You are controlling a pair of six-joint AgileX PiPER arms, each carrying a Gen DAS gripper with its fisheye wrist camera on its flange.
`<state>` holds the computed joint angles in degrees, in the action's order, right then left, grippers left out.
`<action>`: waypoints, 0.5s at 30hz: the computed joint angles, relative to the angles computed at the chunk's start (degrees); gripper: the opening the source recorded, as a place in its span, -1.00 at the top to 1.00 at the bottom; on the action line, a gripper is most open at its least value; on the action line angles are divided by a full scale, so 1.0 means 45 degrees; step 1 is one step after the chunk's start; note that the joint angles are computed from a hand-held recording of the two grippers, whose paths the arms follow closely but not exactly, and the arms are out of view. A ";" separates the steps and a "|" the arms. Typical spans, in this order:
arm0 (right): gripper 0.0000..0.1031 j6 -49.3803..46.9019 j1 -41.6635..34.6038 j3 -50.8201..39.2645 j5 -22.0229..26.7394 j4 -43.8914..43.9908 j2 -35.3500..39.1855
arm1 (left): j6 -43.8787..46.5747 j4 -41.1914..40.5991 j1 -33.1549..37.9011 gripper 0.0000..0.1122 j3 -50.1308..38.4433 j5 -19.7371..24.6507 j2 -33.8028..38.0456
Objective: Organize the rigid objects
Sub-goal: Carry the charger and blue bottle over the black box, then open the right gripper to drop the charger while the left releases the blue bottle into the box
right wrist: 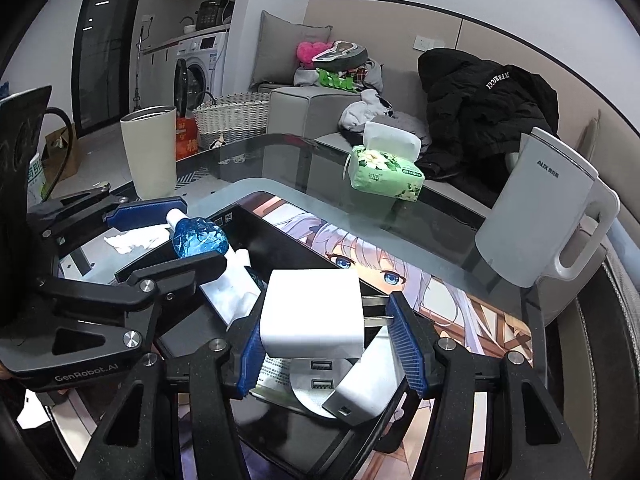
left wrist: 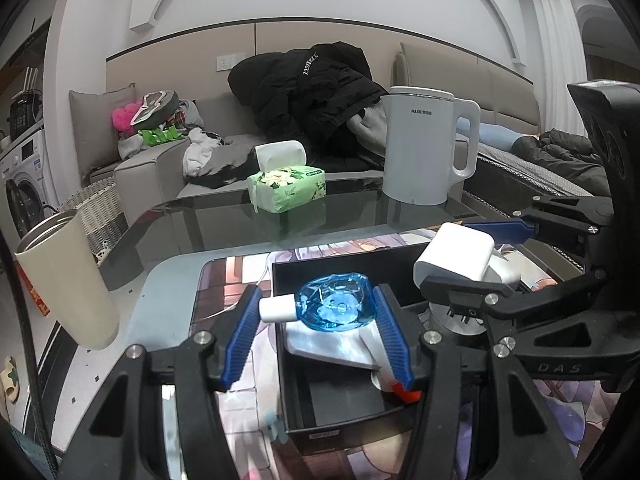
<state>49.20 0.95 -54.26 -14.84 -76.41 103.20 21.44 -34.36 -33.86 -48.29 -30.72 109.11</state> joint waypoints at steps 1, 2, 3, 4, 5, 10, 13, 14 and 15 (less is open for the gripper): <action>-0.10 0.0318 -0.0014 -0.0099 -0.0036 -0.0386 0.0068 | 0.0022 -0.0013 0.0028 0.00 -0.0026 0.0037 0.0020; -0.10 0.0927 -0.0029 -0.0215 -0.0100 -0.1077 0.0117 | 0.0002 -0.0014 0.0046 0.00 -0.0023 0.0047 0.0035; -0.10 0.1826 -0.0076 -0.0409 -0.0219 -0.2083 0.0205 | -0.0057 0.0009 0.0045 0.00 0.0011 0.0024 0.0032; -0.10 0.2778 -0.0136 -0.0603 -0.0394 -0.3079 0.0289 | -0.0039 -0.0035 0.0040 0.00 0.0013 0.0021 0.0027; -0.10 0.3337 -0.0188 -0.0735 -0.0538 -0.3678 0.0365 | 0.0033 -0.0115 0.0043 0.00 0.0003 0.0013 0.0030; -0.10 0.3086 -0.0115 -0.0604 -0.0626 -0.3732 0.0385 | 0.0055 -0.0202 0.0073 0.00 -0.0013 0.0083 0.0054; -0.10 0.2605 -0.0071 -0.0490 -0.0586 -0.3389 0.0372 | 0.0348 -0.0468 0.0032 0.00 -0.0108 0.0106 0.0093; -0.10 0.2475 -0.0070 -0.0470 -0.0585 -0.3271 0.0371 | 0.0414 -0.0525 0.0029 0.00 -0.0151 0.0138 0.0102; -0.10 0.2473 -0.0069 -0.0456 -0.0593 -0.3256 0.0364 | 0.0435 -0.0535 0.0030 0.00 -0.0161 0.0154 0.0102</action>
